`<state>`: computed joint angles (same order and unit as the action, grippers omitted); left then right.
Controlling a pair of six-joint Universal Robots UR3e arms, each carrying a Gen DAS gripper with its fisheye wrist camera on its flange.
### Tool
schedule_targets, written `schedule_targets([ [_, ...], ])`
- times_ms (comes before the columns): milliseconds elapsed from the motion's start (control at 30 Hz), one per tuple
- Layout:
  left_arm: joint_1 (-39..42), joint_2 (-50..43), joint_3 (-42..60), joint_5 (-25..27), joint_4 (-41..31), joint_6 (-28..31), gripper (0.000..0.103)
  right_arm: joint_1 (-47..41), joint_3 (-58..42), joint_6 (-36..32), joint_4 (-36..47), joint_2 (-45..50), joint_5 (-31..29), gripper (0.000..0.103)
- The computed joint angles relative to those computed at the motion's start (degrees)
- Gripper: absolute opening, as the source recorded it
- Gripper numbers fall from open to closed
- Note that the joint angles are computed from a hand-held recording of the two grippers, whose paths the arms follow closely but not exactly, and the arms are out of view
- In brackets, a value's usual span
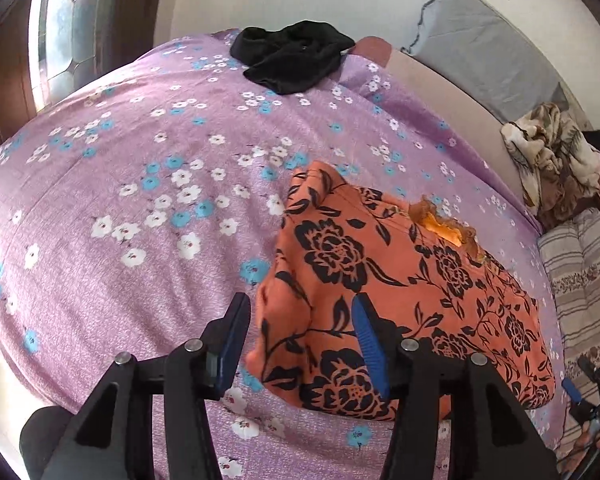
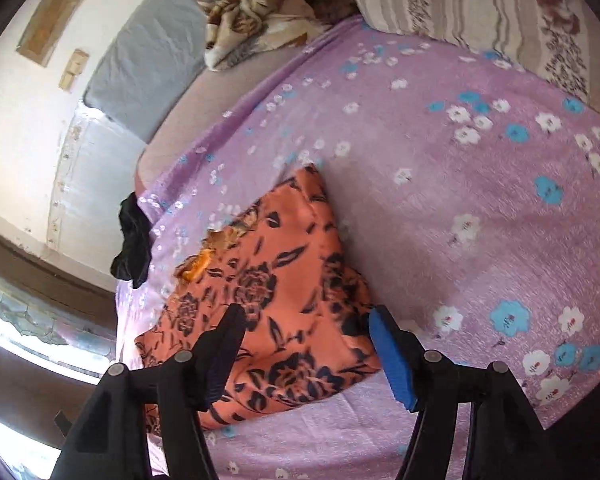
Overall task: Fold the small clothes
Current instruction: 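Release the hem and press the folded blouse flat with both tools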
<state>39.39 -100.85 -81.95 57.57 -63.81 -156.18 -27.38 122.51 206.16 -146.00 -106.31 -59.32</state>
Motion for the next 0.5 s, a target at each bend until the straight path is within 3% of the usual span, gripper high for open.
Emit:
schedule_targets([
  [100, -3.59, -1.90, -1.82, 2.64, 2.85, 2.49, 0.062, 3.86, -4.75, -3.87, -2.39, 6.45, 4.31, 0.071],
  [167, -7.57, -4.88, -2.83, 12.36, 5.94, 2.56, 0.062, 6.37, -7.40, -5.19, -2.50, 14.26, 6.28, 0.073],
  [200, -7.86, -4.67, -4.69, 13.52, 8.78, 2.84, 0.066, 7.57, -8.68, -4.85, -0.40, 17.56, 3.83, 0.073],
  [233, -7.47, -3.68, -5.09, 12.79, 8.81, 3.14, 0.065, 8.01, -9.33, -3.63, 1.74, 20.05, 1.94, 0.071],
  [300, -5.77, -2.16, -3.11, 9.32, 4.73, 3.45, 0.065, 7.39, -7.01, -0.90, -1.71, 18.58, 2.81, 0.072],
  [400, -4.92, -1.29, -3.55, 5.62, 6.47, 3.53, 0.067, 6.80, -6.34, -2.76, -5.13, 15.42, 6.03, 0.076],
  [433, -5.92, -2.66, -2.82, 6.76, 6.42, 3.95, 0.068, 7.09, -6.73, -3.66, -5.51, 15.82, 5.83, 0.083],
  [500, -9.30, -6.55, -1.91, 13.35, 7.82, 4.59, 0.072, 7.60, -8.49, -5.40, -3.12, 20.35, 4.36, 0.084],
])
